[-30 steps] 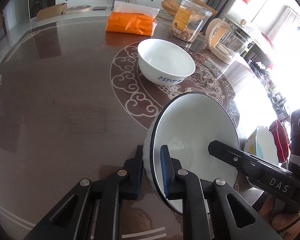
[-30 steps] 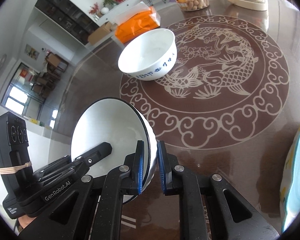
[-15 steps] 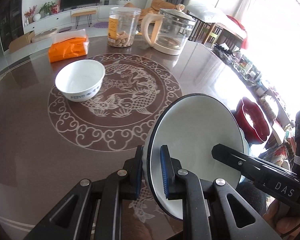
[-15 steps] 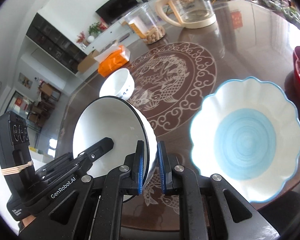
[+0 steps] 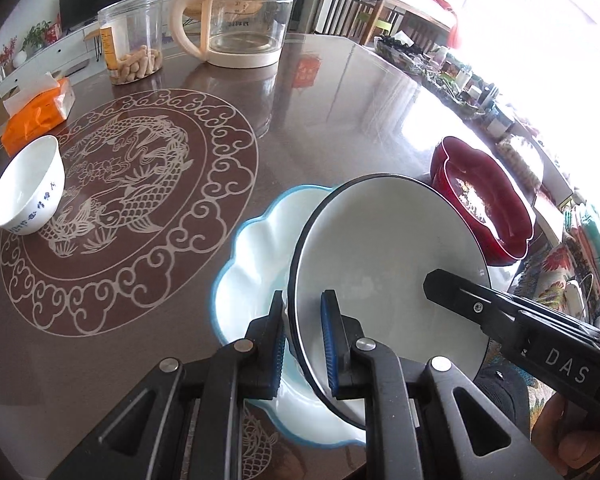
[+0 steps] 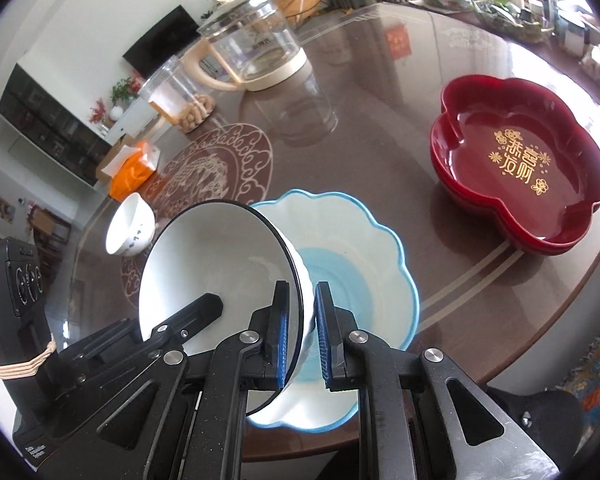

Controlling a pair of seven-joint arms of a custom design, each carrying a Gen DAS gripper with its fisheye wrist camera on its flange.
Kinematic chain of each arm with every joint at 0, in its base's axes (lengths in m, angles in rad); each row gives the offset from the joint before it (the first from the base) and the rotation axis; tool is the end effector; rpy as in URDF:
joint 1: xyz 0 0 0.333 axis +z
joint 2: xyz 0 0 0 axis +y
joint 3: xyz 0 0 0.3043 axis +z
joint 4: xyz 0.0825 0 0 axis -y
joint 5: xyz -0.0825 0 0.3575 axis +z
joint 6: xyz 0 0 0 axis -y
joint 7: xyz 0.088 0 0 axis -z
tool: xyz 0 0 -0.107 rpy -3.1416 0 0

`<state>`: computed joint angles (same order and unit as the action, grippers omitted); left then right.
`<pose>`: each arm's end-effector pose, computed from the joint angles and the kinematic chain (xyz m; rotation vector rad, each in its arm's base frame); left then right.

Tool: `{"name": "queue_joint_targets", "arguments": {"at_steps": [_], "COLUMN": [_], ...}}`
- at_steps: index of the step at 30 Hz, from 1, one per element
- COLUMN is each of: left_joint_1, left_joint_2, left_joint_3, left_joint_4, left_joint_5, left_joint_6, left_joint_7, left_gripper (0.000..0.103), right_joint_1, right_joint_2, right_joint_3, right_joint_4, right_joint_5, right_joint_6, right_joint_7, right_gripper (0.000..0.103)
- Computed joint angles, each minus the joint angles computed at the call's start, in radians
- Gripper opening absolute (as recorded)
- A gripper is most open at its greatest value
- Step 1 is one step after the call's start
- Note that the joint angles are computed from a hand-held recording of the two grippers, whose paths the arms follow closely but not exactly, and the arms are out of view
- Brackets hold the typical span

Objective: Organize plates and bowls
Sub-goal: 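Carry the white bowl with the right tool into the blue bowl and release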

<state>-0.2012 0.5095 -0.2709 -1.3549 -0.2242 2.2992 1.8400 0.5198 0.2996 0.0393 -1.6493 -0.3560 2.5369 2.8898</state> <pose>0.6485 -0.2877 0.4849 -1.4402 2.6217 -0.8405 0.5621 0.3528 0.5034 -1.2482 2.1839 -0.2333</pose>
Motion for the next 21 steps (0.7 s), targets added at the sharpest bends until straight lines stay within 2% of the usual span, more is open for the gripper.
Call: {"name": "queue_joint_targets", "arguments": {"at_steps": [6, 15, 21], "left_joint_1": [-0.035, -0.025, -0.029], "left_joint_2": [0.054, 0.065, 0.047], "left_joint_3": [0.012, 0.008, 0.015], "left_joint_4": [0.048, 0.050, 0.008], "left_joint_5": [0.052, 0.053, 0.069], "left_joint_6": [-0.018, -0.016, 0.041], "left_joint_7": [-0.035, -0.043, -0.054], "left_gripper": [0.016, 0.017, 0.017], "right_joint_1": [-0.025, -0.024, -0.008], "right_joint_2": [-0.013, 0.004, 0.019], "right_joint_3": [0.002, -0.003, -0.013], "right_joint_4": [-0.071, -0.071, -0.045], "right_joint_5": [0.036, 0.044, 0.025], "right_joint_6": [0.046, 0.068, 0.048], "right_joint_7": [0.002, -0.010, -0.003], "right_gripper": [0.016, 0.016, 0.017]}}
